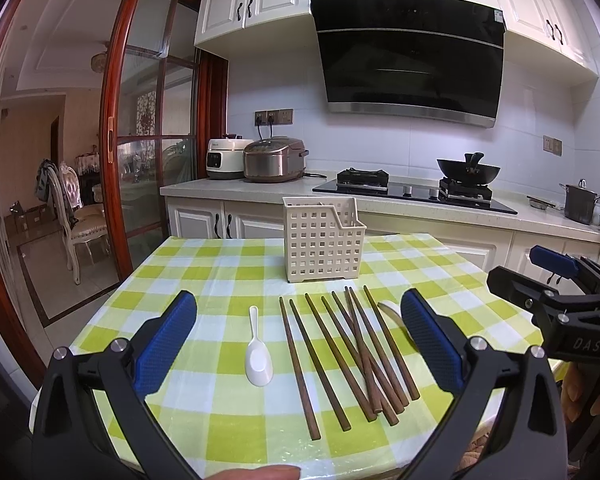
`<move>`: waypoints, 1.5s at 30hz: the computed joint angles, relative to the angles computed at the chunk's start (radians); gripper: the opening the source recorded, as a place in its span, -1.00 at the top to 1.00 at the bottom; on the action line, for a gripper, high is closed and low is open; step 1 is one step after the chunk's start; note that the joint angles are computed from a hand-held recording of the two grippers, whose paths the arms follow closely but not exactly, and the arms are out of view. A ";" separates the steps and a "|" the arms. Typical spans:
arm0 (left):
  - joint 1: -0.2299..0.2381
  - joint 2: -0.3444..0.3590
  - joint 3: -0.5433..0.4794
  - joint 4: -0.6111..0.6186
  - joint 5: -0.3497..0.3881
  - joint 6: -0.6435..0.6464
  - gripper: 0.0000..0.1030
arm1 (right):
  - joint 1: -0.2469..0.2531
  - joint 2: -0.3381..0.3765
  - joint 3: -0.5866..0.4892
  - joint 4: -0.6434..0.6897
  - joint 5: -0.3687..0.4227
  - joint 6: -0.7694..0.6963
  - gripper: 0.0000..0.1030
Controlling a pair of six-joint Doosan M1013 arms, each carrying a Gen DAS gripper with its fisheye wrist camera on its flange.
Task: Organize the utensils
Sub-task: 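Lower the right tool toward one white spoon while the left tool approaches the other spoon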
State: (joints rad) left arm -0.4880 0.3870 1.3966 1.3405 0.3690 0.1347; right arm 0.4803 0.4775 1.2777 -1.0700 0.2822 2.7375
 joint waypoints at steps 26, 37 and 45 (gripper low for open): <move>0.122 0.228 -0.379 -1.132 0.351 1.023 -0.91 | -0.085 0.211 -0.377 0.909 0.401 -0.847 -0.80; 0.146 0.375 -0.643 -1.227 0.598 1.174 -0.90 | -0.097 0.390 -0.695 1.002 0.706 -0.984 -0.01; 0.173 0.467 -0.805 -1.303 0.713 1.187 -0.38 | -0.107 0.527 -0.950 1.030 0.905 -1.020 0.23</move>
